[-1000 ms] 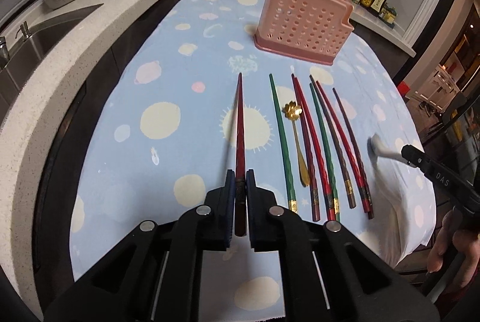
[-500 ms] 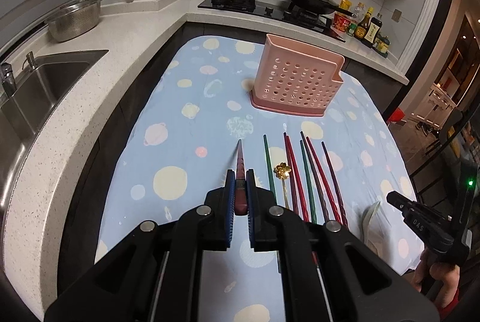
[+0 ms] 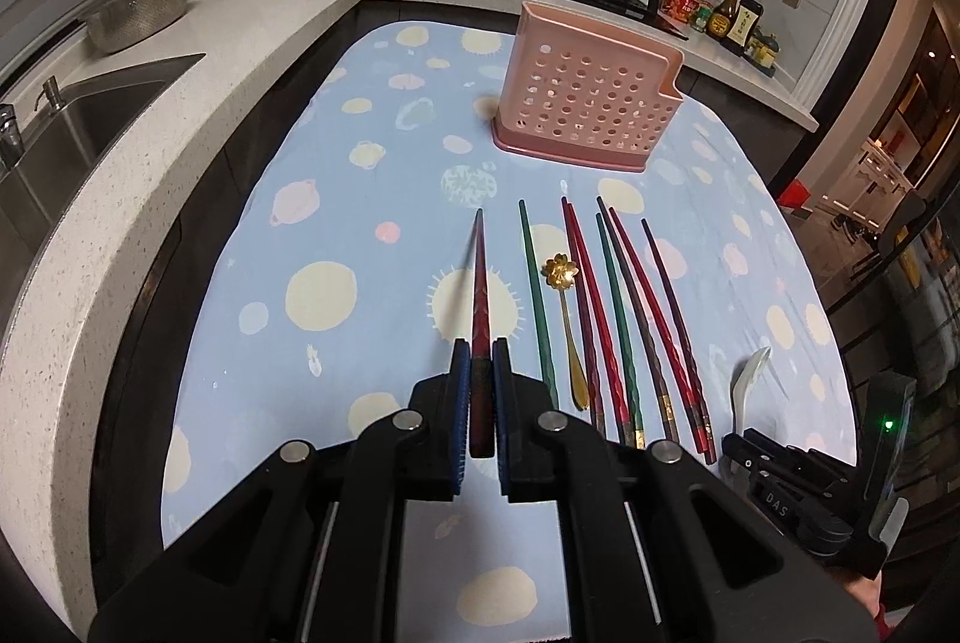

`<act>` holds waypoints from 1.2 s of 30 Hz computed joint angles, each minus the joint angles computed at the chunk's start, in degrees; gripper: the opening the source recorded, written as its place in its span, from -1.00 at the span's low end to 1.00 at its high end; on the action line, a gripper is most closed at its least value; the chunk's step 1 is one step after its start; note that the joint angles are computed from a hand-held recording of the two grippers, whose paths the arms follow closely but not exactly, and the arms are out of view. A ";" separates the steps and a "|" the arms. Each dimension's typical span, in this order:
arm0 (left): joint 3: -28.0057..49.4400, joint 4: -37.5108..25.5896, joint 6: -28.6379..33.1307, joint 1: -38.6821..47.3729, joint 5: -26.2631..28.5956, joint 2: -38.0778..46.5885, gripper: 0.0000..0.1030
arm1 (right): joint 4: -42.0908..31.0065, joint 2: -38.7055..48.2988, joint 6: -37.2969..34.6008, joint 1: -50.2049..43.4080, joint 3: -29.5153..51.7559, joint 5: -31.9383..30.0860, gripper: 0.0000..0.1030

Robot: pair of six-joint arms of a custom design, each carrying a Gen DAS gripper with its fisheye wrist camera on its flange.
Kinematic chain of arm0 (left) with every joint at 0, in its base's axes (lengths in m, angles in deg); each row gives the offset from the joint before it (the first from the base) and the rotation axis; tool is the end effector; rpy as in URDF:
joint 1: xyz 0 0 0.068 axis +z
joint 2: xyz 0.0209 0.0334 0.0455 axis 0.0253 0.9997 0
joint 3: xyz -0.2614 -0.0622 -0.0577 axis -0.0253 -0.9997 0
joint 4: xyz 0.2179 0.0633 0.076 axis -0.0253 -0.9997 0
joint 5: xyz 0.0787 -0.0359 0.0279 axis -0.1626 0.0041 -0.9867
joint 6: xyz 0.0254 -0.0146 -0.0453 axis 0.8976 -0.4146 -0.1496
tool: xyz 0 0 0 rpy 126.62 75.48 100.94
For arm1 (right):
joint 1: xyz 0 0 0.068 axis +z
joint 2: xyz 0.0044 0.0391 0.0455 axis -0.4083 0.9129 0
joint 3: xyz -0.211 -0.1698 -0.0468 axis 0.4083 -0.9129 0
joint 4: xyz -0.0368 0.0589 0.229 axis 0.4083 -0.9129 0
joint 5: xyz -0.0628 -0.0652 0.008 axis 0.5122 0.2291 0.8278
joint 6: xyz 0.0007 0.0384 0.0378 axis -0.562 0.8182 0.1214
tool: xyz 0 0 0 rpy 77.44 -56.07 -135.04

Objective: Organize utensils
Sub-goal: 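Lift the chopstick with the left tool while the right tool lifts the spoon toward the pink holder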

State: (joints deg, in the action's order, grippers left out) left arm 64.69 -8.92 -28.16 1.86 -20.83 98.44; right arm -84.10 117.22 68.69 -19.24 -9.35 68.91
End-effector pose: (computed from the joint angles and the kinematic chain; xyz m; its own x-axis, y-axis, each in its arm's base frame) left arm 0.2905 0.0007 0.2355 -0.7726 -0.2256 -0.5934 -0.1572 0.9736 -0.1655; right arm 0.3327 0.0336 0.1403 -0.9060 -0.0440 -0.4210 -0.1171 0.9818 0.1493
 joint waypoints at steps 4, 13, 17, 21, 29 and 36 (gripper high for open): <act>-0.02 -0.10 0.00 -0.01 0.00 -0.05 -0.87 | 1.17 -0.15 -0.84 0.00 -0.70 0.39 -0.65; 0.50 -0.75 -0.17 -0.52 0.03 -1.62 -0.87 | -1.57 -2.94 -0.49 -1.85 1.24 -1.81 -0.80; 2.07 -1.57 0.05 -0.49 0.23 -2.15 -0.87 | -2.45 -4.29 0.03 -2.37 3.61 -2.82 -0.82; 4.17 -2.45 0.60 -0.44 0.62 -2.45 -0.87 | -3.16 -4.52 0.36 -2.26 7.22 -3.10 -0.84; 9.66 -2.72 1.49 0.47 1.19 0.06 -0.87 | -5.15 -0.95 1.24 -1.20 16.11 -4.00 -0.87; 15.69 -3.26 2.85 1.27 1.26 3.55 -0.87 | -7.10 0.64 1.49 -0.39 22.42 -5.22 -0.87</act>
State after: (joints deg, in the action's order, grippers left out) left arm 80.38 -12.17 -25.31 3.13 -19.57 101.99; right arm -91.20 117.87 70.18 -19.63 13.07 63.68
